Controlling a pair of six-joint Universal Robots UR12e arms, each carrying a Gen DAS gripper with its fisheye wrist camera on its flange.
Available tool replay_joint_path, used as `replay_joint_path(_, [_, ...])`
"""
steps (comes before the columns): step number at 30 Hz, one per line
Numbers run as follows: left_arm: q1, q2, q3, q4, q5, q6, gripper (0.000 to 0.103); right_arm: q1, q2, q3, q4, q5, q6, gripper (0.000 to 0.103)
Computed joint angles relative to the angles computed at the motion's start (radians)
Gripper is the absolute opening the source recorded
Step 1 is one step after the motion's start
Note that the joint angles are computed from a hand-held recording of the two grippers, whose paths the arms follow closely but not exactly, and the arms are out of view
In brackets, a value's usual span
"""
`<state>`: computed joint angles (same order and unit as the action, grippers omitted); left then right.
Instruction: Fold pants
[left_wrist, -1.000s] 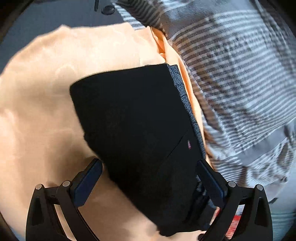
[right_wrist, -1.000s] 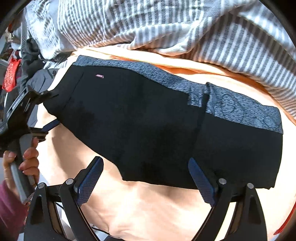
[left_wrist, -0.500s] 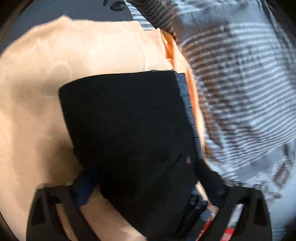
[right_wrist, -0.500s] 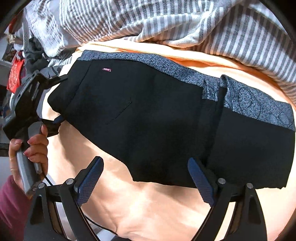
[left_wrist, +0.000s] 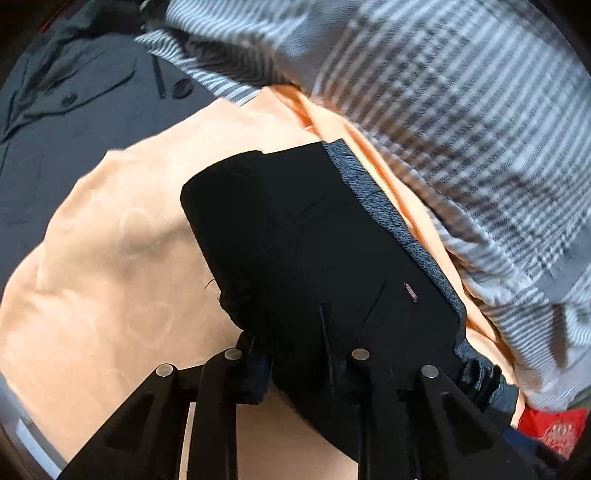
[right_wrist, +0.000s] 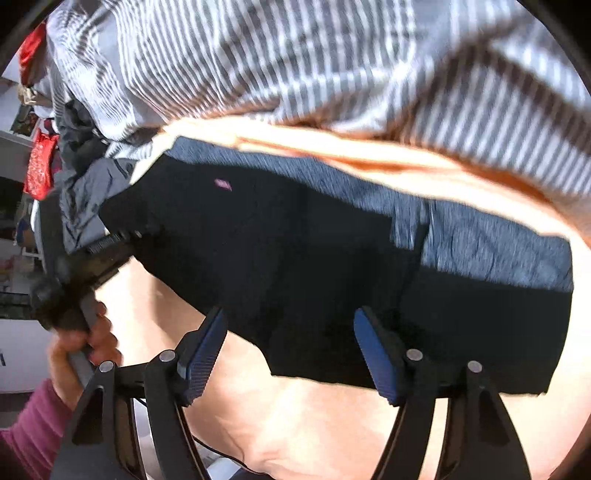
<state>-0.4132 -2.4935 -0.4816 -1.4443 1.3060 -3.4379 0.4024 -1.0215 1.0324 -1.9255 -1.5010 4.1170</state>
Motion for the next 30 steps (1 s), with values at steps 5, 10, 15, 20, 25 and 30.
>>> replay_joint_path(5, [0.026,0.012,-0.057,0.028,-0.1,-0.085,0.046,-0.003,0.018,-0.054,0.008,-0.024,-0.036,0.075])
replay_joint_path(10, [0.033,0.021,-0.101,0.093,-0.17,-0.121,0.07,-0.001,0.02,-0.041,-0.004,0.0,-0.026,0.075])
replay_joint_path(15, [0.006,-0.016,-0.009,0.019,-0.043,-0.068,0.04,-0.007,0.006,-0.005,-0.023,0.024,0.0,0.075])
replay_joint_path(20, [-0.035,0.011,-0.02,0.065,0.122,0.131,0.024,-0.023,0.002,-0.02,-0.019,0.017,-0.014,0.075])
replay_joint_path(25, [-0.082,0.081,-0.129,0.213,0.244,0.311,0.024,-0.047,0.037,-0.112,0.023,0.05,-0.095,0.076])
replay_joint_path(30, [-0.119,0.092,-0.147,0.281,0.306,0.434,0.024,-0.073,0.161,-0.365,0.175,0.145,-0.213,0.085])
